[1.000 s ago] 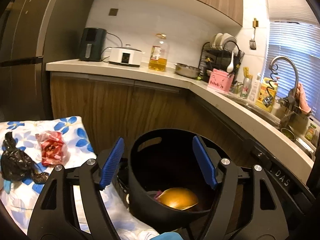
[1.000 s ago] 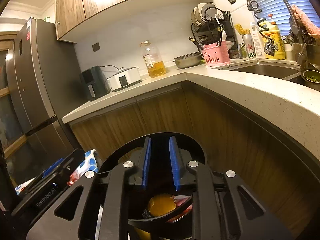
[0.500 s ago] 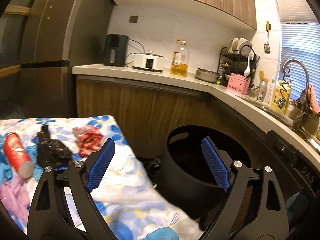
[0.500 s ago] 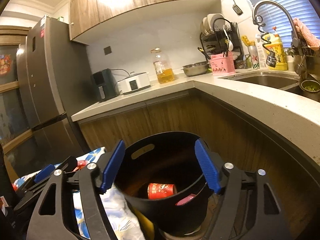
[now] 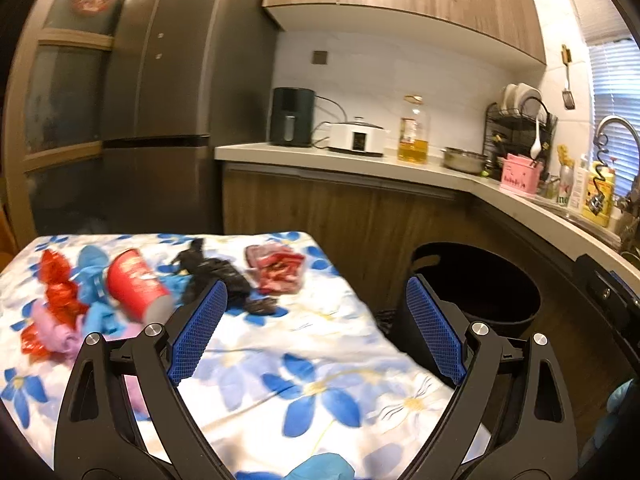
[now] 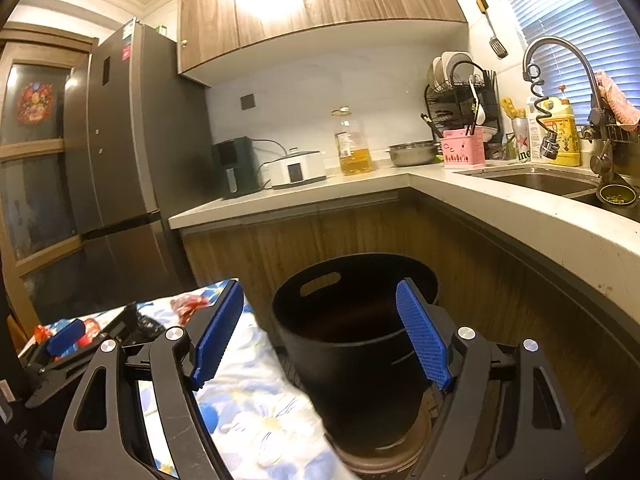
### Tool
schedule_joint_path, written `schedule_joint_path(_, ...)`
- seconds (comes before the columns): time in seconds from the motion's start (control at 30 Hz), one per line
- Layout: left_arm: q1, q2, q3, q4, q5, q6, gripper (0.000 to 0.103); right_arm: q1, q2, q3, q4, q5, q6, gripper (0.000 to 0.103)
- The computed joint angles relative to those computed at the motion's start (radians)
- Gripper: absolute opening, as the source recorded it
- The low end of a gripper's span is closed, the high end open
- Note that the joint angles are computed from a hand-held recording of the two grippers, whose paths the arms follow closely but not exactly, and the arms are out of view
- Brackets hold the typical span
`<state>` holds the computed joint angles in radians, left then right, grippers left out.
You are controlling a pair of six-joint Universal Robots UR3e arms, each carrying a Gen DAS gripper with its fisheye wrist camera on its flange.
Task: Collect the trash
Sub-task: 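Move both grippers back toward the remaining trash on the table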
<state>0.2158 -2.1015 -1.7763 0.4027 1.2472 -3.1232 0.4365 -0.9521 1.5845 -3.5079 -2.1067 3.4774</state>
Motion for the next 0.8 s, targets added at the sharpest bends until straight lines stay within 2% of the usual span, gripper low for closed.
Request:
schedule_joint_path(0.33, 0.172, 0.072, -0.233, 0.17, -0.01, 0.002, 0.09, 0.098, 0.068, -0.081, 0.021, -0.023, 0.012, 0.077)
schedule_joint_path(0.6, 0.287, 0.015, -0.283, 0.249, -0.031, 0.022, 0.089, 0.146, 0.161, -0.219, 0.085, 0.01, 0.018, 0.077)
schedule_joint_path(0.7, 0.298, -0.04, -0.249, 0.27, -0.018, 0.049, 0.083, 0.155, 0.186, -0.261, 0.109, 0.02, 0.021, 0.077)
schedule_joint_path(0.8, 0.307, -0.067, -0.185, 0.172, -0.028, 0.064, 0.074, 0.16, 0.2, -0.284, 0.119, 0.022, 0.02, 0.077)
